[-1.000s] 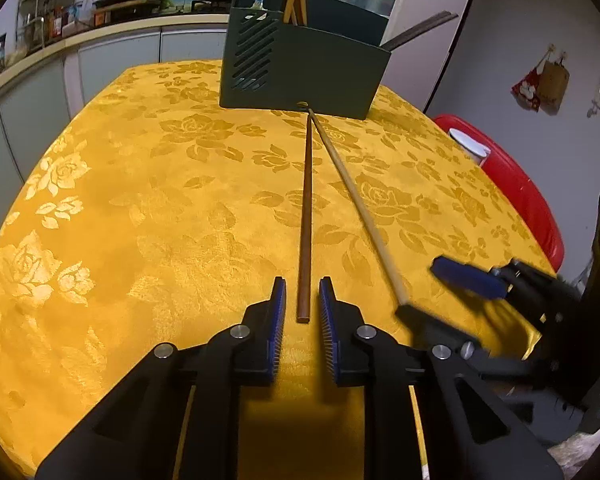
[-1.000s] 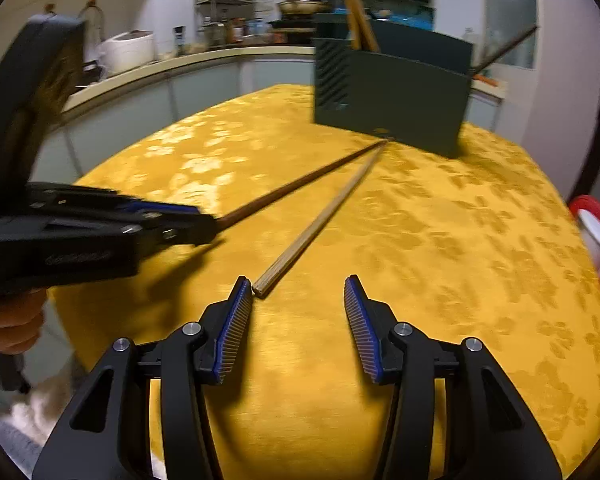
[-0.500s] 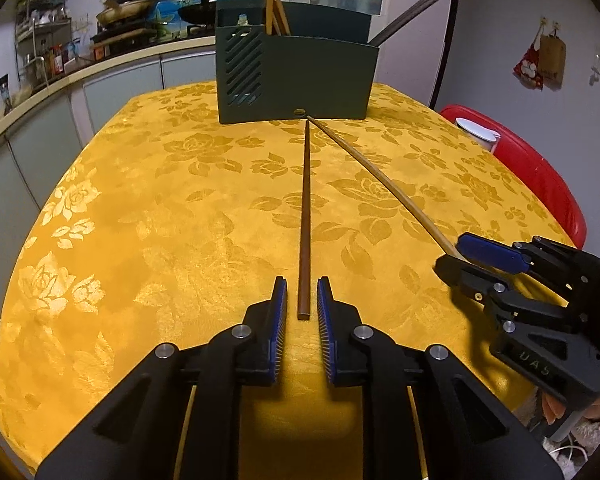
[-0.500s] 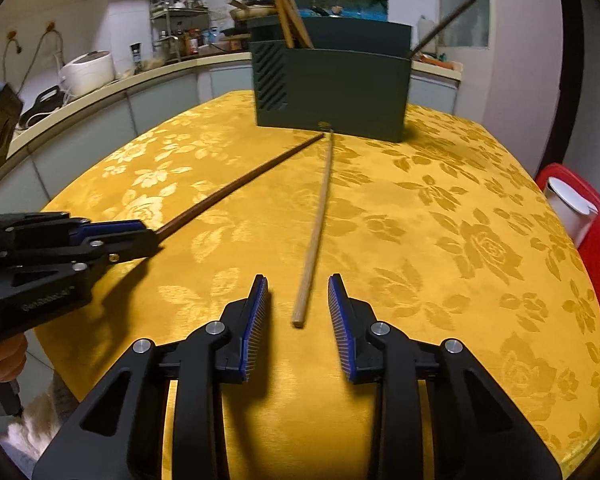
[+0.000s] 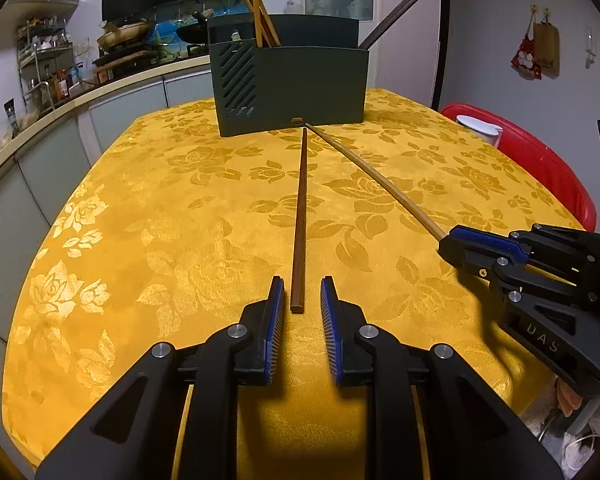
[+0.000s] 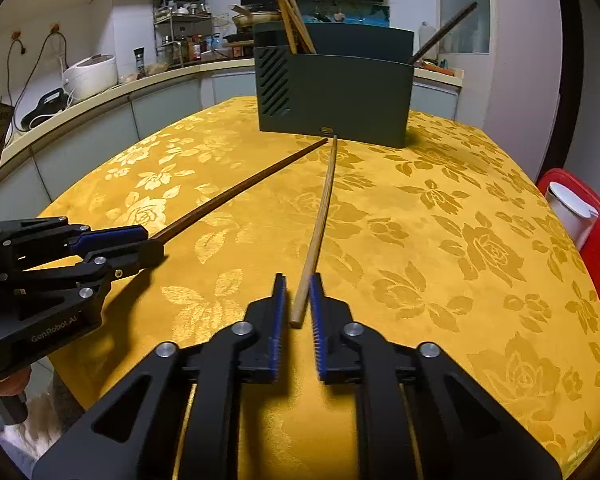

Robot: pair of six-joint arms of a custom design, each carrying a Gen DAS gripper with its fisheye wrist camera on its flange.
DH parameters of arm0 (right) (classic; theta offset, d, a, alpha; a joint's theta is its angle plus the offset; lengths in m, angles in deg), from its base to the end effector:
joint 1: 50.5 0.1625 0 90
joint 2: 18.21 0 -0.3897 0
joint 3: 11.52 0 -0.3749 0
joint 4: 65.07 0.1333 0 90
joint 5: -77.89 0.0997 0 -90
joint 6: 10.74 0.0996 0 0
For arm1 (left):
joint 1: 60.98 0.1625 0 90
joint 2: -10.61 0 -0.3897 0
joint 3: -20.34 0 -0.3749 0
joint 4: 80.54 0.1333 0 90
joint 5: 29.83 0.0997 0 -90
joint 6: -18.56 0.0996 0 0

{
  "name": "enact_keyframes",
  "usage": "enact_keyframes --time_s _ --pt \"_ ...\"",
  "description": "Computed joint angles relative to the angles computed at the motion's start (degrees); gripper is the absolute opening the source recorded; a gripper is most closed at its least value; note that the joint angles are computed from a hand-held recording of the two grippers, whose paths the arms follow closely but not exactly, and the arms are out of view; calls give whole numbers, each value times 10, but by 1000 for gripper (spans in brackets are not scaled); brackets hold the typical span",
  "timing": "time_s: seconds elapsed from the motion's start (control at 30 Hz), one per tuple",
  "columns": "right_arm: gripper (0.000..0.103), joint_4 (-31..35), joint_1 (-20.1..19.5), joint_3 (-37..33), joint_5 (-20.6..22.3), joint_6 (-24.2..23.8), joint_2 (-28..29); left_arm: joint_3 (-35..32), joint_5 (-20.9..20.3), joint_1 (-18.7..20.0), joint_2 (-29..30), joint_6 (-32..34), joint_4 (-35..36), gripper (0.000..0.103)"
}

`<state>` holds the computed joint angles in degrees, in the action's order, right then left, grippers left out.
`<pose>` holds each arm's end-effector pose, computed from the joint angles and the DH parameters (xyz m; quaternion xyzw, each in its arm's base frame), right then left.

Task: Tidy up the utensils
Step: 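Close the left tool on the dark chopstick while the right tool closes on the light chopstick, then lift both held chopsticks and carry them over the green holder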

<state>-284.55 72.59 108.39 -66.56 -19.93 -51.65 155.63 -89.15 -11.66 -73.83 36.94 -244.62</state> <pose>0.2953 -0.3574 0.0287 0.1419 -0.8321 0.4070 0.3489 -0.1210 -0.4233 0.2202 0.4192 0.8482 -0.2406 0.2167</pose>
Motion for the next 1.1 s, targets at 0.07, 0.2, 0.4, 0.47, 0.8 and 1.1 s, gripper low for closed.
enact_keyframes --time_s 0.07,0.2,0.4,0.47,0.8,1.1 --pt "10 2 -2 2 4 2 -3 -1 1 -2 -2 -1 7 8" --pt "9 28 -3 6 10 17 -15 -7 2 -3 -4 -6 26 6" --pt "8 63 -11 33 34 72 -67 -20 -2 -2 -12 -14 49 6" --pt "7 48 -7 40 35 69 -82 -23 -4 -5 -21 -15 48 6" --pt "7 -63 43 38 21 -27 -146 -66 -10 -39 -57 9 5 6" --pt "7 -79 63 -4 37 -98 -172 -133 -19 -60 -27 26 -16 6"
